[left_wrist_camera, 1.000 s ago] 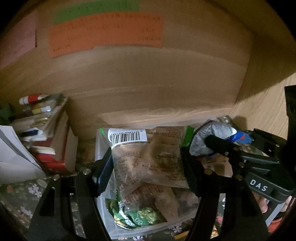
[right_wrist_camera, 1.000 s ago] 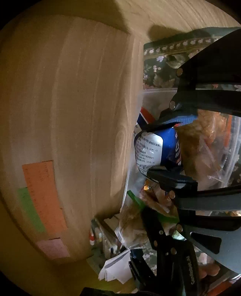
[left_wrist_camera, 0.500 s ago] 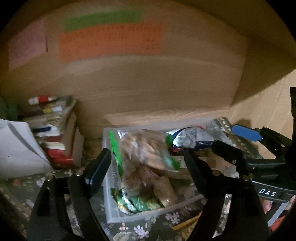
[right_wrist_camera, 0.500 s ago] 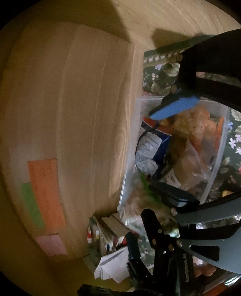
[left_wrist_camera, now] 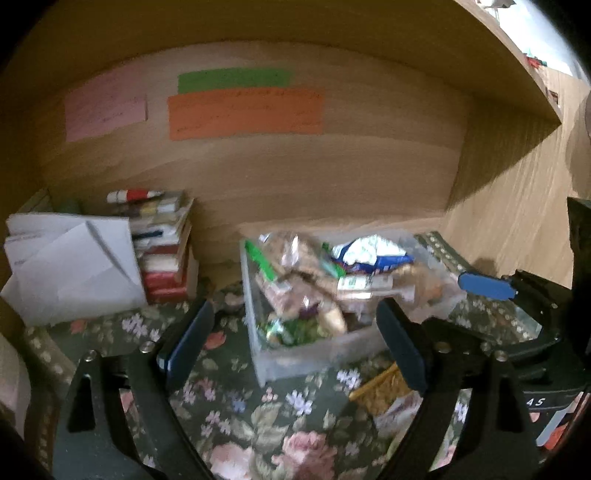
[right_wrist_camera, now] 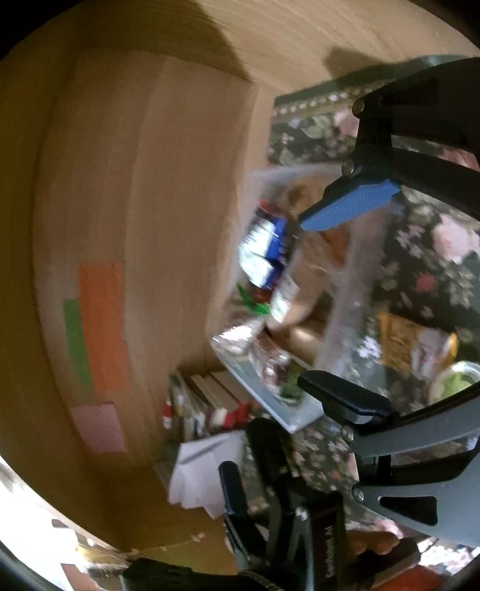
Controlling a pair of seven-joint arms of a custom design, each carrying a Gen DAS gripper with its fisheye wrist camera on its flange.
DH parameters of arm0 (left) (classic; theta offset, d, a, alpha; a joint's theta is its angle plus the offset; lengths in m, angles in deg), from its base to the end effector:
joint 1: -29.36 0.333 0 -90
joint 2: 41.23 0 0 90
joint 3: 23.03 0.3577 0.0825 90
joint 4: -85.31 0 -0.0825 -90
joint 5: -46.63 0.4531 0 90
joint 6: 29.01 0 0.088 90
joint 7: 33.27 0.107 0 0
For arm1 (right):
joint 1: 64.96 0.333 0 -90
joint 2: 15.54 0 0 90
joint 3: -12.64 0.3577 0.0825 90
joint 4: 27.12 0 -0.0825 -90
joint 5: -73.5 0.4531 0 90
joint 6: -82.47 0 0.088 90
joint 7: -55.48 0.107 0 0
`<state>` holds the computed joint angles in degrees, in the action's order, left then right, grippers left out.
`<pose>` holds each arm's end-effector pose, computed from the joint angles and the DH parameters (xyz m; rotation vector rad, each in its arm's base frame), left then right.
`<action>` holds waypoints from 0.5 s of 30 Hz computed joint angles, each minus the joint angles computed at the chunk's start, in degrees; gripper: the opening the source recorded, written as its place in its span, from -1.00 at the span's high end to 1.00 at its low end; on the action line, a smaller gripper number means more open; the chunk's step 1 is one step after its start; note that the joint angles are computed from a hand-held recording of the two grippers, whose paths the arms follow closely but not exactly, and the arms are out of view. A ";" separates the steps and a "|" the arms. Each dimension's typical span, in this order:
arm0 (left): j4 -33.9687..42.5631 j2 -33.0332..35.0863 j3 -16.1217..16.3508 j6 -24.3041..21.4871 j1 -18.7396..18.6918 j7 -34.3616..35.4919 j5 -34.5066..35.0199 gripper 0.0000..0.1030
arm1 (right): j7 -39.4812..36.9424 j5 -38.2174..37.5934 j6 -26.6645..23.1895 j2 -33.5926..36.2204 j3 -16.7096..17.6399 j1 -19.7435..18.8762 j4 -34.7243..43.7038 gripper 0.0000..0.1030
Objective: Organize snacks
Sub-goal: 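Grasp the green jelly cup with the left gripper while the right grasps the yellow chip bag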
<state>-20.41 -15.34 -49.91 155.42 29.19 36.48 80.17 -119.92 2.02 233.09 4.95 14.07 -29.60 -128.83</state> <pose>0.6651 -0.3472 0.4146 -1.1689 2.1645 -1.1744 0.5875 0.4658 0.4016 -1.6322 1.6777 -0.7922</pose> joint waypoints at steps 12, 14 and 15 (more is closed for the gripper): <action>-4.08 -0.09 -0.42 -2.95 2.18 2.32 -2.78 -0.76 | -23.15 23.31 0.57 8.21 3.85 -2.75 3.75 -0.43; -4.50 0.05 -1.17 -3.56 2.84 3.16 -3.64 -0.76 | -26.83 27.75 1.69 9.08 4.55 -3.71 3.84 -0.41; -4.77 -0.06 -1.05 -3.49 2.72 3.40 -3.96 -0.76 | -28.11 29.28 2.31 9.26 4.56 -3.89 3.73 -0.28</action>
<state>-25.17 -15.40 -50.96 151.93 31.91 39.88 76.21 -148.02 31.30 235.40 14.21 18.63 -33.48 -125.10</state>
